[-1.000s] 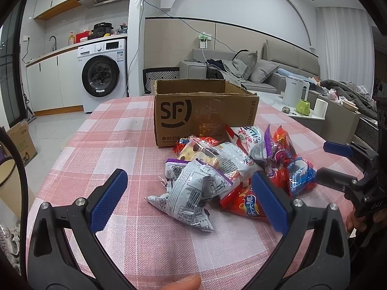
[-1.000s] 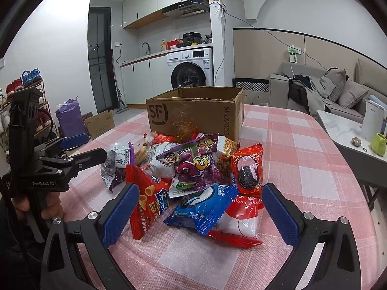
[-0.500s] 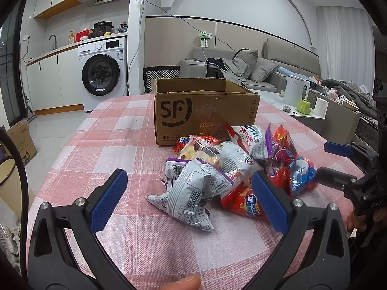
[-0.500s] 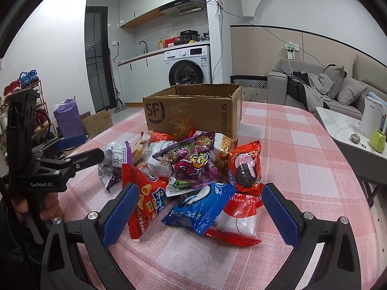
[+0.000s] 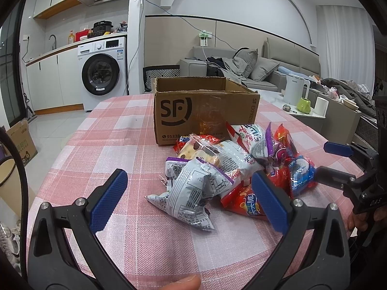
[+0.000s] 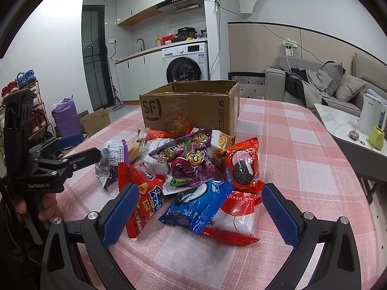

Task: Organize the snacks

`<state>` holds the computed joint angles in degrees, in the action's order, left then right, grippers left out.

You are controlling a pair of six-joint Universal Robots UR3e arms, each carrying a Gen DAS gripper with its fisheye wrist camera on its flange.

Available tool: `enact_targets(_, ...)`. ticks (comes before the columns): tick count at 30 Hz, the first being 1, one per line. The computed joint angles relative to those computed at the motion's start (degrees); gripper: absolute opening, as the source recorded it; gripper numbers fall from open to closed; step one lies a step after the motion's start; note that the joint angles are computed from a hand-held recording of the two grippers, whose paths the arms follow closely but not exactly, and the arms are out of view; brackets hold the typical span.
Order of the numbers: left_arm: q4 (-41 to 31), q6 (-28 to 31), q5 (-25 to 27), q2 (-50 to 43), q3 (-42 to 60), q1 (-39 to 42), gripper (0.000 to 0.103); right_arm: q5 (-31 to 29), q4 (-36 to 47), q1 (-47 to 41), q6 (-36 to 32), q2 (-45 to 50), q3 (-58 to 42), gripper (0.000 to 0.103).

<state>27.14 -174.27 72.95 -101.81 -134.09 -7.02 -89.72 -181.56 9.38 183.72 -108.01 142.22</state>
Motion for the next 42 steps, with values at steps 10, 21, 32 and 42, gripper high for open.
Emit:
enact_targets(10,-0.79,0.39,0.25,-0.25,0.3,-0.09,0.102,-0.95,3.17,0.05,0.48,-0.69,-1.03,0.103)
enact_targets(21,-6.8,1.97,2.57,-0.05,3.4,-1.34,0.102,0.76,10.75,-2.3,-0.02,-2.8,-2.45,0.103)
enact_targets(32,-18.25,5.1,3.34,-1.55,10.24,-2.16,0.102,6.38,17.58,-7.37,-1.97,-7.11,-1.93,0.103)
enact_targets(42,-29.92,5.9,2.15,-4.93,18.29,-2.24,0.091,10.01,18.09,-6.31,-1.89,-1.02,-5.15,0.083)
